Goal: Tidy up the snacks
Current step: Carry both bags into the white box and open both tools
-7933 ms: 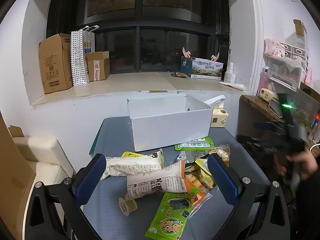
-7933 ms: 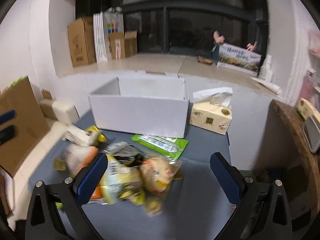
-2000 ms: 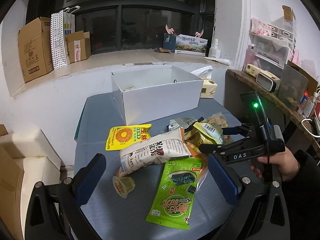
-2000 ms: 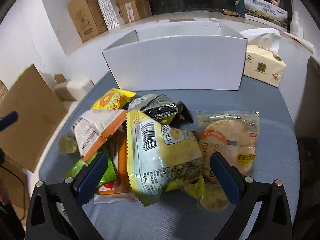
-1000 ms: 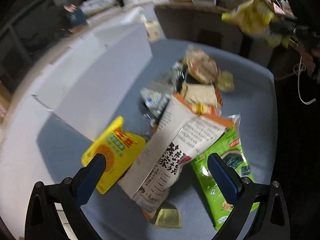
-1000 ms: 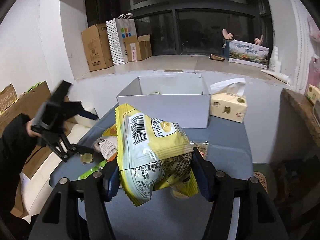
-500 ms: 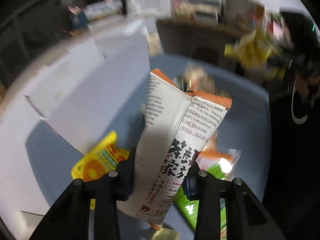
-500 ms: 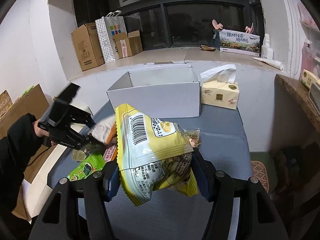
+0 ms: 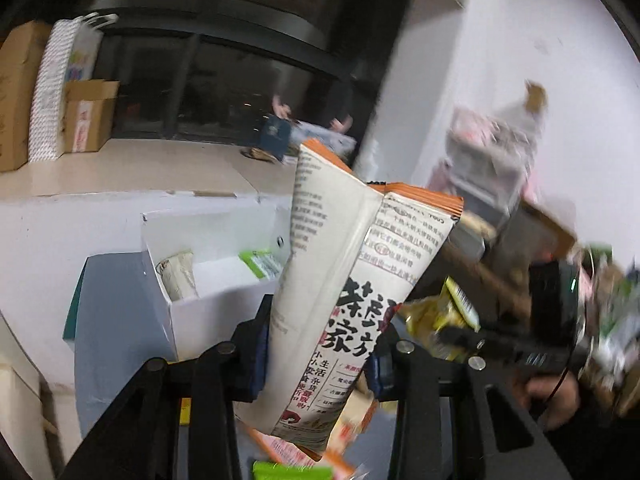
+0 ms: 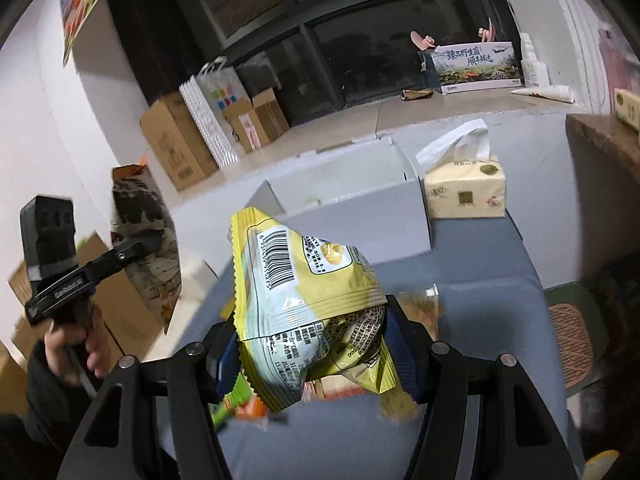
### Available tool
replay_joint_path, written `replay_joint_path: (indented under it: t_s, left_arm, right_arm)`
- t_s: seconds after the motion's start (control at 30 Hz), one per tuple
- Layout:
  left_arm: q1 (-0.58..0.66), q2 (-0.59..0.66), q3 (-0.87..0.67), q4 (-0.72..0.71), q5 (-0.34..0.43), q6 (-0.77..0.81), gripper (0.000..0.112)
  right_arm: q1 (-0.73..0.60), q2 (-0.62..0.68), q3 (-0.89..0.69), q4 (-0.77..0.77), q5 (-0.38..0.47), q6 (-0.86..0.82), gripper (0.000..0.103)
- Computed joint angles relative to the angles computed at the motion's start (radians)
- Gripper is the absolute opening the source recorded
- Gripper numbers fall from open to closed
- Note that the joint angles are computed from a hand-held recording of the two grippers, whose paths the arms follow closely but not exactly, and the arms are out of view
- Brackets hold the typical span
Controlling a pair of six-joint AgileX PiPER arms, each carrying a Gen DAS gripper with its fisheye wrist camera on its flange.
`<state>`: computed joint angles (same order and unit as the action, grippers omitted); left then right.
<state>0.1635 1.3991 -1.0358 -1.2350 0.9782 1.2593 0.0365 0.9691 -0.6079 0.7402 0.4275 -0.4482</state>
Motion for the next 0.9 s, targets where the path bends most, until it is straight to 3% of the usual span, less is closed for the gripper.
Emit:
replay_joint_path:
  t_s: [0.13, 0.23, 0.3, 0.43, 0.57, 0.67, 0.73, 0.77, 0.8, 0.83, 0.9]
  left_arm:
    - [-0.070, 0.104, -0.146, -0.030, -0.078, -0.120, 0.042]
    - [-0.129, 0.229, -0.332, 0.033, -0.133, -0.277, 0.042]
    - [-0.174, 0.317, -0.473, 0.129, -0.176, -0.390, 0.042]
    - [-0.223, 0.486, -0.729, 0.299, -0.164, -0.587, 0.042]
    - [-0.270, 0.660, -0.975, 0.480, -0.134, -0.774, 0.042]
    - [-0.288, 0.738, -1.068, 0.567, -0.122, -0.840, 0.043]
    - [-0.289, 0.796, -1.148, 0.623, -0.080, -0.904, 0.063]
    - [-0.281, 0.806, -1.156, 0.629, -0.063, -0.913, 0.094]
    - [-0.275, 0.824, -1.173, 0.638, -0.052, -0.942, 0.103]
    - [-0.267, 0.825, -1.159, 0.623, -0.063, -0.935, 0.103]
    - [-0.258, 0.816, -1.132, 0.609, -0.065, -0.918, 0.103]
  right_arm:
    - [-0.051, 0.146, -0.124, 0.149, 0.007, -0.160, 0.067]
    - [-0.078, 0.279, -0.260, 0.211, 0.029, -0.225, 0.067]
    - [-0.065, 0.377, -0.380, 0.120, 0.021, -0.142, 0.067]
    - [-0.059, 0.560, -0.607, 0.024, 0.065, -0.052, 0.067]
    - [-0.039, 0.752, -0.855, -0.189, 0.124, 0.147, 0.067]
    - [-0.046, 0.860, -0.995, -0.238, 0.177, 0.204, 0.067]
    - [-0.053, 0.918, -1.065, -0.250, 0.203, 0.223, 0.069]
    - [-0.058, 0.937, -1.090, -0.254, 0.213, 0.233, 0.071]
    - [-0.062, 0.960, -1.115, -0.271, 0.221, 0.268, 0.088]
    - [-0.065, 0.966, -1.118, -0.283, 0.220, 0.298, 0.103]
    - [-0.079, 0.962, -1.098, -0.265, 0.199, 0.309, 0.103]
